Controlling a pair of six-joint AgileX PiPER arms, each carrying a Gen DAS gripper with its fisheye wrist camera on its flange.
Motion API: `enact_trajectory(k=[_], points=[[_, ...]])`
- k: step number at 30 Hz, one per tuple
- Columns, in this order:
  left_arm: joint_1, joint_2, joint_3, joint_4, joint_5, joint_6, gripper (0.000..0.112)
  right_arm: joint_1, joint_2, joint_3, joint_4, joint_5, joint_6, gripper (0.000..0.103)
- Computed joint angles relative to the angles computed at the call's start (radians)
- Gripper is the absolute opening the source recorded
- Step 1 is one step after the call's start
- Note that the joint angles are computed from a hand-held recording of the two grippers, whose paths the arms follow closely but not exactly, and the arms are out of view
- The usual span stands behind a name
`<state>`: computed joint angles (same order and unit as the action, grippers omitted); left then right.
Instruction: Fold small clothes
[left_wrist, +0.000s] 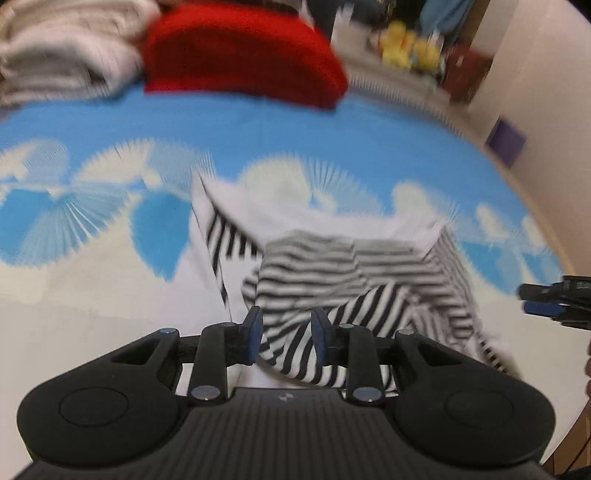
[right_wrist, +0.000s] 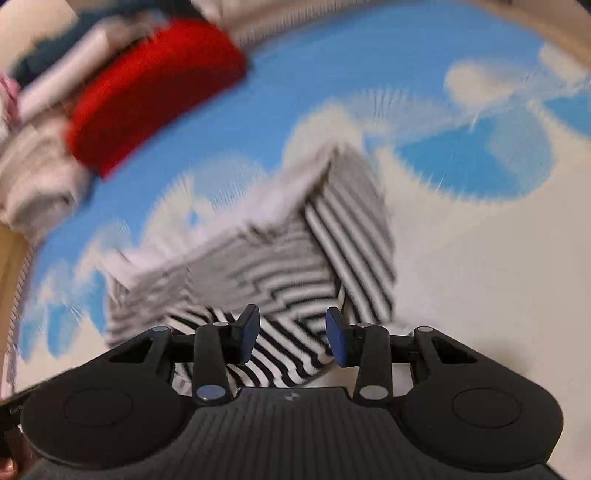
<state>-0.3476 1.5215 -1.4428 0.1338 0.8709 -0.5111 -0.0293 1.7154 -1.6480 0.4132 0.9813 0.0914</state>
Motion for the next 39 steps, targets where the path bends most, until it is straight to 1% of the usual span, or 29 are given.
enact_trajectory(k=[1,3,5,6,8,10,12,13,14,15,16,17,18,19,20,21,22,24,26,29,32,33,35,36,37,38,39], points=[[-0.01,-0.035,0.003,0.015,0.017,-0.016,0.032,-0.049,-0.065,0.041,0.05,0.002,-0.043,0.042],[-0.044,-0.132,0.022,0.043,0.064,-0.058,0.033,-0.124,-0.153,0.069,0.123,0.017,-0.115,0.044],[-0.1,-0.232,0.056,0.09,0.11,-0.109,0.033,-0.218,-0.289,0.178,0.187,0.014,-0.223,0.045],[-0.165,-0.289,0.079,0.141,0.146,-0.167,0.034,-0.264,-0.344,0.235,0.214,0.012,-0.279,0.045],[-0.284,-0.376,0.136,0.234,0.198,-0.277,0.036,-0.38,-0.447,0.339,0.279,0.054,-0.391,0.045],[-0.432,-0.453,0.217,0.349,0.245,-0.423,0.041,-0.485,-0.504,0.41,0.305,0.129,-0.461,0.045],[-0.561,-0.505,0.31,0.43,0.266,-0.573,0.044,-0.551,-0.532,0.475,0.304,0.167,-0.487,0.045],[-0.617,-0.524,0.361,0.461,0.27,-0.646,0.046,-0.56,-0.549,0.52,0.302,0.158,-0.495,0.045],[-0.652,-0.537,0.416,0.486,0.265,-0.703,0.047,-0.57,-0.564,0.559,0.295,0.151,-0.507,0.045],[-0.674,-0.534,0.45,0.492,0.278,-0.746,0.051,-0.577,-0.587,0.605,0.285,0.138,-0.524,0.045],[-0.662,-0.514,0.46,0.458,0.301,-0.755,0.058,-0.555,-0.601,0.656,0.247,0.101,-0.521,0.045],[-0.625,-0.487,0.454,0.405,0.313,-0.742,0.063,-0.505,-0.608,0.694,0.183,0.069,-0.477,0.045],[-0.577,-0.473,0.458,0.348,0.299,-0.724,0.074,-0.47,-0.588,0.7,0.117,0.076,-0.405,0.046],[-0.534,-0.477,0.477,0.307,0.263,-0.702,0.083,-0.44,-0.57,0.712,0.09,0.082,-0.365,0.046],[-0.496,-0.475,0.49,0.278,0.241,-0.69,0.085,-0.42,-0.559,0.725,0.073,0.091,-0.359,0.046],[-0.472,-0.464,0.494,0.262,0.24,-0.69,0.085,-0.387,-0.544,0.729,0.04,0.088,-0.336,0.047],[-0.448,-0.455,0.498,0.246,0.238,-0.682,0.085,-0.361,-0.526,0.731,0.002,0.082,-0.307,0.05],[-0.381,-0.436,0.515,0.193,0.222,-0.637,0.085,-0.347,-0.5,0.73,-0.021,0.074,-0.262,0.052],[-0.288,-0.416,0.534,0.117,0.195,-0.57,0.085,-0.35,-0.476,0.727,-0.021,0.076,-0.241,0.055],[-0.19,-0.4,0.573,0.009,0.156,-0.508,0.085,-0.336,-0.443,0.726,-0.013,0.074,-0.223,0.056],[-0.136,-0.379,0.595,-0.04,0.169,-0.47,0.085,-0.292,-0.429,0.736,-0.036,0.066,-0.209,0.059],[-0.13,-0.368,0.597,-0.049,0.181,-0.46,0.085,-0.285,-0.426,0.733,-0.045,0.078,-0.207,0.059],[-0.122,-0.367,0.609,-0.06,0.191,-0.442,0.083,-0.265,-0.422,0.743,-0.07,0.073,-0.196,0.059],[-0.129,-0.37,0.609,-0.052,0.195,-0.44,0.08,-0.259,-0.426,0.749,-0.079,0.065,-0.196,0.059],[-0.138,-0.375,0.611,-0.046,0.195,-0.428,0.071,-0.259,-0.43,0.75,-0.082,0.063,-0.2,0.059],[-0.151,-0.378,0.614,-0.038,0.194,-0.426,0.065,-0.267,-0.434,0.753,-0.08,0.064,-0.211,0.059],[-0.161,-0.384,0.619,-0.032,0.193,-0.421,0.054,-0.272,-0.439,0.756,-0.078,0.065,-0.215,0.059]])
